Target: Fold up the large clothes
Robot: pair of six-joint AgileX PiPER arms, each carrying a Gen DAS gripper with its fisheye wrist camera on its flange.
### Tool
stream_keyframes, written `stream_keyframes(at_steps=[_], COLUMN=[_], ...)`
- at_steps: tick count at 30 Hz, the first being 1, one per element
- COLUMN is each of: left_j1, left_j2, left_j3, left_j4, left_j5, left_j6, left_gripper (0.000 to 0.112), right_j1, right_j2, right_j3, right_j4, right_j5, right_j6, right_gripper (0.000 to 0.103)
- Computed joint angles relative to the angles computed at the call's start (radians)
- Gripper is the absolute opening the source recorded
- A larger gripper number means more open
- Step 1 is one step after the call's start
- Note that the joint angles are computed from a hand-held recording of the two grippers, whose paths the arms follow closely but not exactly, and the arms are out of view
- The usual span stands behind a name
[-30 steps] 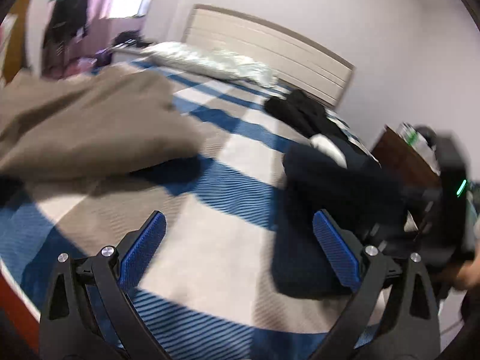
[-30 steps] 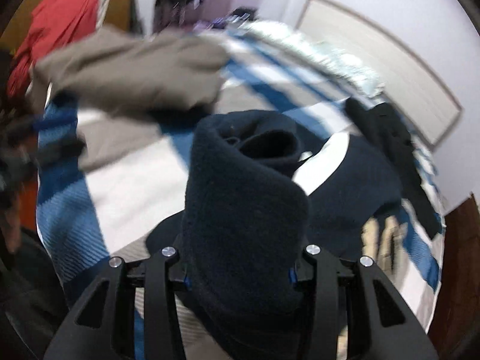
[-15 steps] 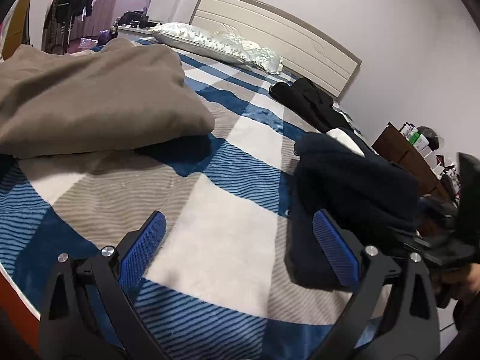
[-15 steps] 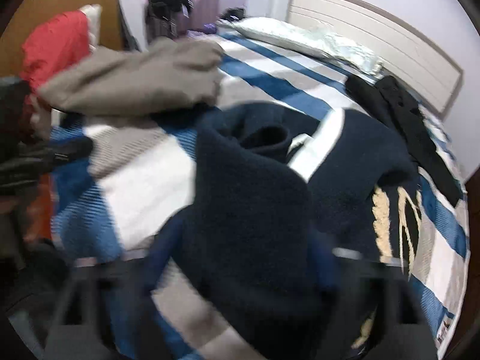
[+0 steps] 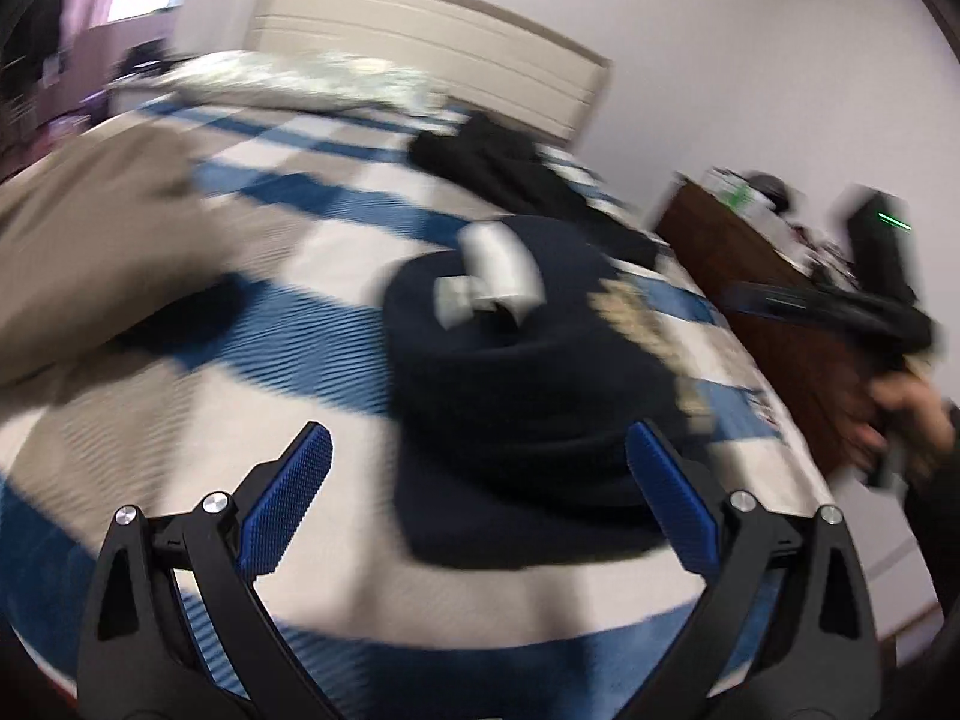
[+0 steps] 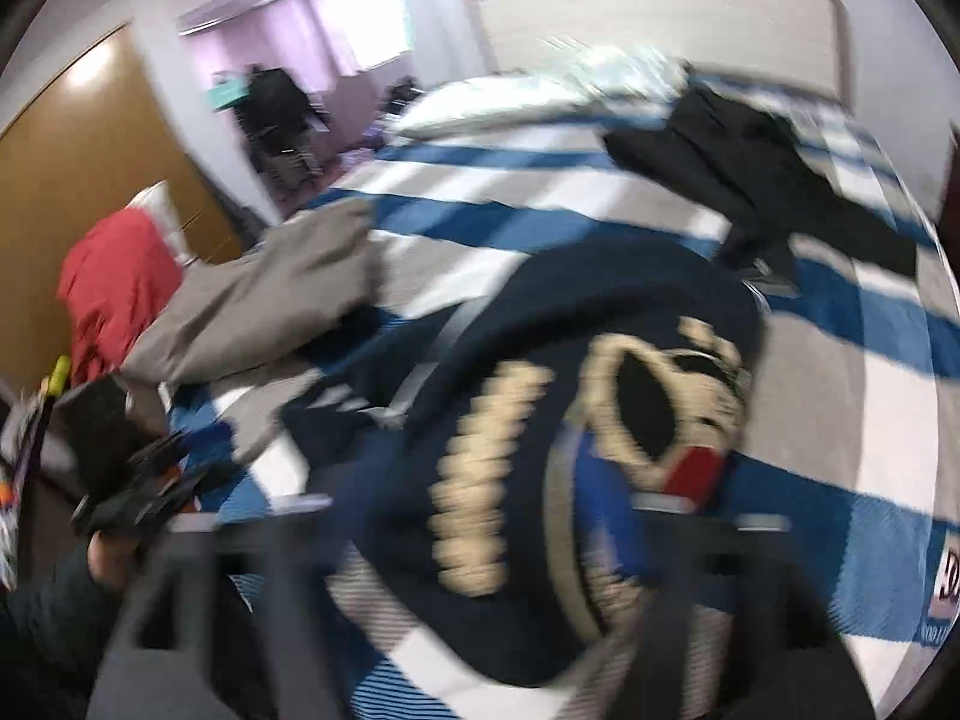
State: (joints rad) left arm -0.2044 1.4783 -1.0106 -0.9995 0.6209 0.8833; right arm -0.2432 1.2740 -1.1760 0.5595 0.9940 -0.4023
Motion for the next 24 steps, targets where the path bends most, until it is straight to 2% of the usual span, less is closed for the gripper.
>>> stream_keyframes(at_steps=[1, 5, 7, 8, 10, 11, 12, 14, 16, 18, 22, 24], left_j1=[-0.052, -0.203, -0.252, -0.264, -0.303, -0.318, -0.326, -0.320, -0.309, -0.292, -0.233, -0.207], left_j2=[0.016, 0.124, 0.210, 0.239, 0.296, 0.304, 0.310, 0.339, 0.377, 0.401, 0.428, 0.438], left_j3=[-0.044, -0.210, -0.308, -0.335, -0.380, -0.375, -0.368, -0.383, -0.400, -0.390, -0.366, -0.345], left_j4=[0.039, 0.062, 0.052, 0.049, 0.069, 0.075, 0.077, 0.093, 0.166, 0.182, 0.178, 0.186], left_j5=[0.006, 0.004, 0.034, 0.043, 0.020, -0.012, -0.030, -0.005, 0.002, 0.012, 0.052, 0.041], left_j6=[-0.042, -0.110, -0.124, -0.126, -0.145, -0.138, -0.126, -0.144, -0.224, -0.217, -0.228, -0.242], left_gripper=[0.096, 0.096, 0.096, 0.096, 0.096, 0.093, 0.085, 0.028, 0.009, 0.004, 0.003, 0.003], right_j1=[-0.047, -0.063, -0.045, -0.039, -0.013, 0.014, 0.036, 0.062, 0.071, 0.112, 0.229, 0.266], right_j2=[0.064, 0.233, 0.315, 0.347, 0.422, 0.446, 0.471, 0.508, 0.533, 0.564, 0.628, 0.637], right_j3=[-0.048, -0.173, -0.227, -0.243, -0.282, -0.285, -0.287, -0.297, -0.304, -0.317, -0.336, -0.330], right_j4=[0.032, -0.006, -0.023, -0.020, -0.028, -0.049, -0.066, -0.067, -0.054, -0.096, -0.202, -0.231], right_j5=[0.034, 0.058, 0.063, 0.066, 0.085, 0.079, 0.071, 0.064, 0.064, 0.054, 0.012, -0.020], right_j6=[-0.028, -0.021, -0.025, -0.032, -0.052, -0.050, -0.049, -0.036, -0.030, -0.005, 0.079, 0.104], right_gripper=[0.010, 0.005, 0.005, 0.000, 0.000, 0.000, 0.000, 0.000, 0.000, 0.000, 0.001, 0.001])
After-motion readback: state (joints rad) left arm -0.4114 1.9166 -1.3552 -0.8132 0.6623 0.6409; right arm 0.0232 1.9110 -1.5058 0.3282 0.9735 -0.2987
